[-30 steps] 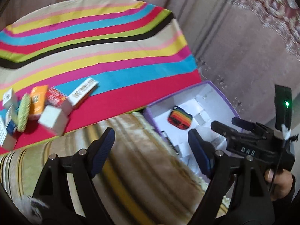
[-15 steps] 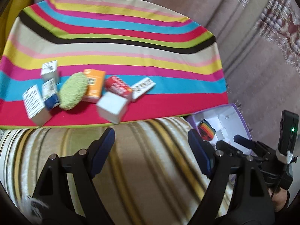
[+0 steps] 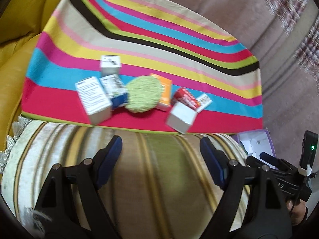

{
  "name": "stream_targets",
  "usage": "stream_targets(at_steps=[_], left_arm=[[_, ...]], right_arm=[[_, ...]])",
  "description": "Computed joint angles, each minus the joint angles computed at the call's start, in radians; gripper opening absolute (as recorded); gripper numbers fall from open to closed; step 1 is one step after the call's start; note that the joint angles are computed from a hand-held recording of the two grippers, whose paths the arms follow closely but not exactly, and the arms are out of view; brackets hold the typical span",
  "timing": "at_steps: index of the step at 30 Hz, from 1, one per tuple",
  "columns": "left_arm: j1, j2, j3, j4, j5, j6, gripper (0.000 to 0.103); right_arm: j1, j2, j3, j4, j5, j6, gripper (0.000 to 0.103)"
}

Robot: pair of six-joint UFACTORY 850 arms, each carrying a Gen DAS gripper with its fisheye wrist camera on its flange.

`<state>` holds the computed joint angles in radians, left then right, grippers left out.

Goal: Organize objects
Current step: 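Withdraw both grippers from the purple box back over the table, then grasp the white leaflet box with the left gripper while the right gripper grasps the white cube box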

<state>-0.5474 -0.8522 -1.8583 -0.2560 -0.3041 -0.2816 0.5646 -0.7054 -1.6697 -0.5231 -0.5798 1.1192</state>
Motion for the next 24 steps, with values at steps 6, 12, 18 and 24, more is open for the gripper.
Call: stream_targets(at_steps=[6,12,18,24], left_arm=[[0.034,-0.002,0.012,0.046,-0.01,-0.054,0.083],[0.061,-0.01,0.009,0.154,-0.031,-0.14,0.083],[0.088,-0.028,-0.013,0.202,-0.067,-0.137,0.083],[0.103,-0.092,-0.118,0.156,-0.169,0.022,0.083]], right_arm=[[-0.002,-0.043,-0.064,0.052,-0.022,-0.063,0.083],[-0.005,-0.086,-0.13,0.094,-0.033,-0.107,0.083],[-0.011,-0.138,-0.207,0.156,-0.028,-0.159,0.083],[-0.024,-0.195,-0.288,0.256,-0.028,-0.219,0.083]])
